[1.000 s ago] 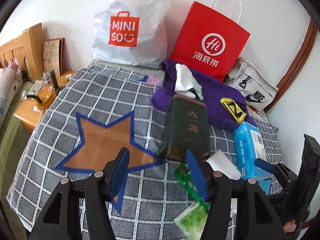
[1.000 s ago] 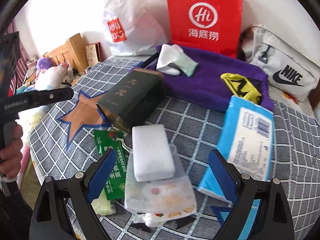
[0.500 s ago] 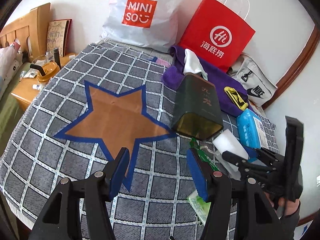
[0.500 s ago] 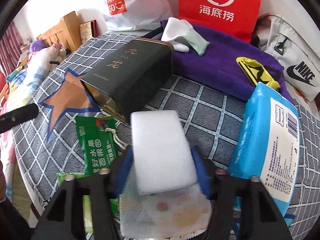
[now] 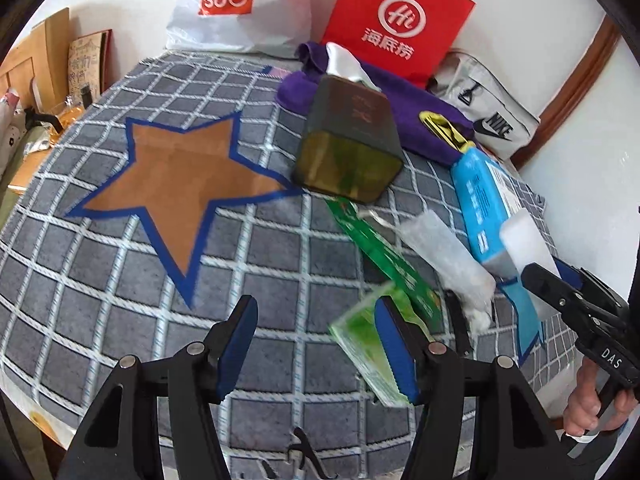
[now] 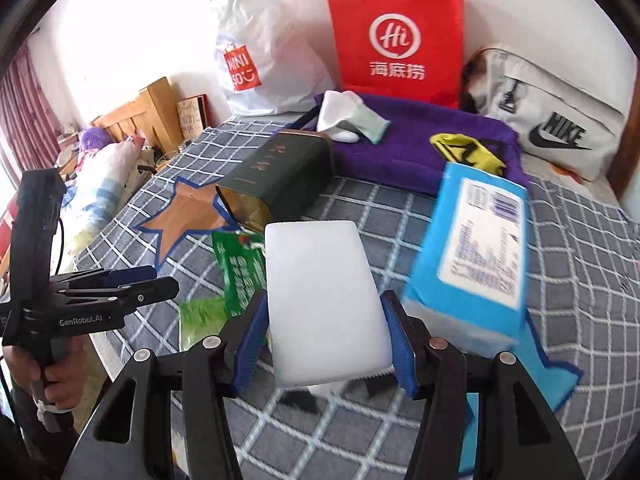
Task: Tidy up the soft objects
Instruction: 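Grasp the green tissue pack with the left tool while the right tool grasps the white sponge block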
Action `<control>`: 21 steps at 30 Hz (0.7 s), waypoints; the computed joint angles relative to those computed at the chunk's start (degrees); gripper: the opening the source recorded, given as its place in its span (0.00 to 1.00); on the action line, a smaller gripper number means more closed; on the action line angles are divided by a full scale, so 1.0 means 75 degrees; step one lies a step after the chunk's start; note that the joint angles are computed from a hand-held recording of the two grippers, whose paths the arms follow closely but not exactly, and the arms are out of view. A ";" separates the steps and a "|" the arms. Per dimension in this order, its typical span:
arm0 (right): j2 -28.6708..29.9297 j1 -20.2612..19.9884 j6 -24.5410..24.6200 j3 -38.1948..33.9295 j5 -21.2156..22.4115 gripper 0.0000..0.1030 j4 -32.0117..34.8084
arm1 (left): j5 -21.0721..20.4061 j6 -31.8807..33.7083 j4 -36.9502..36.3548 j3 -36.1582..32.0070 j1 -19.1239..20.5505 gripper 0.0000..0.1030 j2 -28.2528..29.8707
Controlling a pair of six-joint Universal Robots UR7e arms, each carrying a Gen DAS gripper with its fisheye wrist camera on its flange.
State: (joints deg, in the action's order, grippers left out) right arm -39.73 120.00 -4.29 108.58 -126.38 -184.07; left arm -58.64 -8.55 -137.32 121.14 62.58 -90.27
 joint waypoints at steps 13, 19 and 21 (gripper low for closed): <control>-0.0697 -0.0072 0.0603 0.2024 -0.1207 0.55 -0.1150 | 0.0129 -0.0456 0.0489 0.0252 -0.0560 0.75 0.0484; -0.0695 -0.0547 0.0980 0.2376 -0.1081 0.55 -0.1486 | 0.0765 -0.0610 0.0348 0.0402 -0.0816 0.76 0.0724; -0.0645 -0.0627 0.0958 0.2390 -0.0962 0.55 -0.1512 | 0.1033 -0.0569 0.0365 0.0431 -0.0882 0.76 0.0752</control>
